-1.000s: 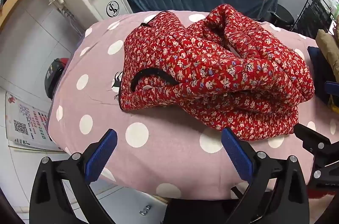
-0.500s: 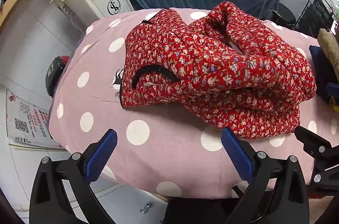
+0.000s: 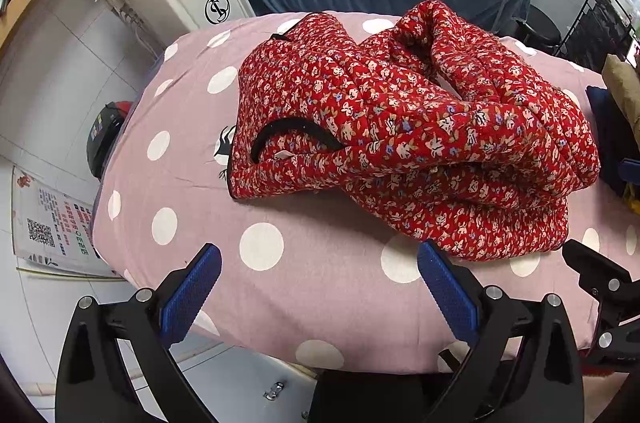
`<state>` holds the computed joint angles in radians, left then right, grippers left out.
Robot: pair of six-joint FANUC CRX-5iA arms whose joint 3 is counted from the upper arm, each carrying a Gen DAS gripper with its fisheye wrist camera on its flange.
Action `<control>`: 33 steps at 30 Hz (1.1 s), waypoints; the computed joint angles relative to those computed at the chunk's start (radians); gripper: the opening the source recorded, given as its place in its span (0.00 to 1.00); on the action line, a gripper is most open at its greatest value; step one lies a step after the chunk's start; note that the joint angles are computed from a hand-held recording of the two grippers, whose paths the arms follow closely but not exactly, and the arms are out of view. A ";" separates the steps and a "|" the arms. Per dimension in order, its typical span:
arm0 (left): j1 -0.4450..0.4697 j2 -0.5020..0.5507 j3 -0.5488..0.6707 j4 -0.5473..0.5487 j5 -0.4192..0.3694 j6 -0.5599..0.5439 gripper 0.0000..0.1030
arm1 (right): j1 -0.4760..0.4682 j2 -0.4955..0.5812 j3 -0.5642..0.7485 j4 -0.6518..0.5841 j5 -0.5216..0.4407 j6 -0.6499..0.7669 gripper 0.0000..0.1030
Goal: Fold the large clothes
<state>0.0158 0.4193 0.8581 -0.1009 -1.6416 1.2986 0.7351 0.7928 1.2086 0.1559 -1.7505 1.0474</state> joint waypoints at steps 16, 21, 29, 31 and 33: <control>-0.002 -0.007 -0.017 -0.007 0.004 0.005 0.94 | 0.001 -0.008 -0.017 -0.002 0.008 -0.003 0.92; 0.000 -0.003 -0.014 -0.005 0.001 0.007 0.94 | 0.001 -0.013 -0.028 -0.003 0.015 -0.006 0.92; 0.000 0.004 -0.005 -0.003 -0.008 0.010 0.94 | 0.003 -0.019 -0.046 -0.008 0.019 -0.009 0.92; 0.003 0.007 -0.003 0.000 -0.011 0.015 0.94 | 0.003 -0.005 -0.024 -0.009 0.006 -0.007 0.92; 0.004 0.009 -0.001 0.001 -0.016 0.017 0.94 | 0.003 -0.003 -0.021 -0.009 0.004 -0.010 0.92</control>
